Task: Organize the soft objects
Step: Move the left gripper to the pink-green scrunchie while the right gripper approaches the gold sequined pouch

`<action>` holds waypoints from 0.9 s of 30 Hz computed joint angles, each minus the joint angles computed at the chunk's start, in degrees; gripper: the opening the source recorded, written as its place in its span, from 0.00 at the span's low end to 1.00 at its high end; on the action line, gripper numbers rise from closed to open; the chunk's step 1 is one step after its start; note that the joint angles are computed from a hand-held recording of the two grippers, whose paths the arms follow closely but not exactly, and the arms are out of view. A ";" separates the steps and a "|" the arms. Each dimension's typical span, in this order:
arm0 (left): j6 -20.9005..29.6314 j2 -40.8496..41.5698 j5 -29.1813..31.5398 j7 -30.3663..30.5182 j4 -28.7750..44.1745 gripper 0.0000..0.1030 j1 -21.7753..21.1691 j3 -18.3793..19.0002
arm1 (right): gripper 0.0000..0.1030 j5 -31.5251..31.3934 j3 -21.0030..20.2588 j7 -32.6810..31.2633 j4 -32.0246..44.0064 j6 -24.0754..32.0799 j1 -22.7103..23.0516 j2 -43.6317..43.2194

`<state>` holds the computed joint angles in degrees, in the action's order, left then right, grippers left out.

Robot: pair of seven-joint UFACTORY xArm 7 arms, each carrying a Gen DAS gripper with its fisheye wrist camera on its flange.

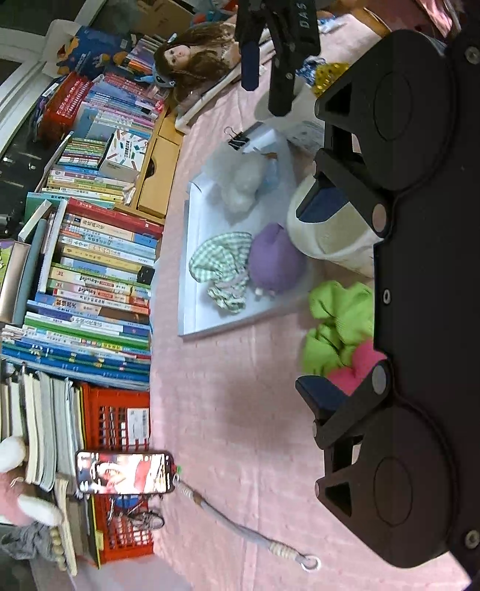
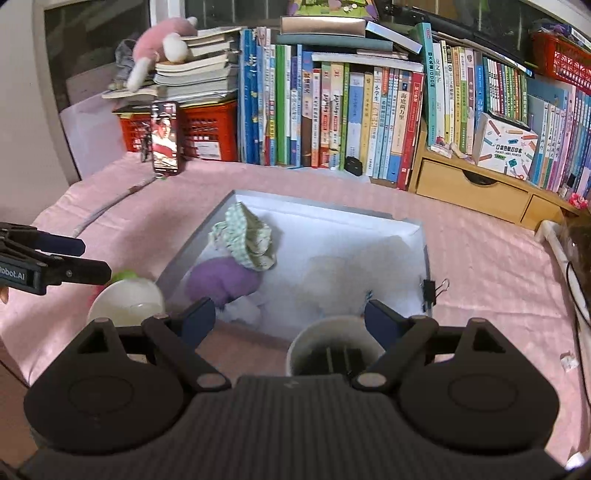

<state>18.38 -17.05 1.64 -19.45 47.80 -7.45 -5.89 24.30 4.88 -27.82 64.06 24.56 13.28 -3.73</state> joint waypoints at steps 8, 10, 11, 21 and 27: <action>-6.10 -5.95 5.22 -6.74 -9.52 0.87 4.18 -3.86 | 0.90 8.97 -1.31 -8.64 -8.33 -4.80 3.55 -5.86; -9.89 -7.88 8.68 -12.03 -12.95 0.87 9.12 -8.31 | 0.91 13.02 -2.46 -11.89 -11.92 -7.79 5.52 -8.22; -11.86 -9.26 11.67 -16.36 -14.78 0.87 13.97 -12.81 | 0.92 15.40 -3.16 -13.70 -14.26 -10.16 6.88 -9.56; -22.92 -17.76 15.41 -32.81 -23.07 0.87 38.54 -38.67 | 0.92 20.94 -8.38 -14.26 -32.21 -39.55 18.27 -15.75; -24.74 -21.64 13.15 -35.63 -21.46 0.87 50.04 -51.59 | 0.92 16.34 -6.89 -7.08 -36.00 -49.30 16.68 -11.76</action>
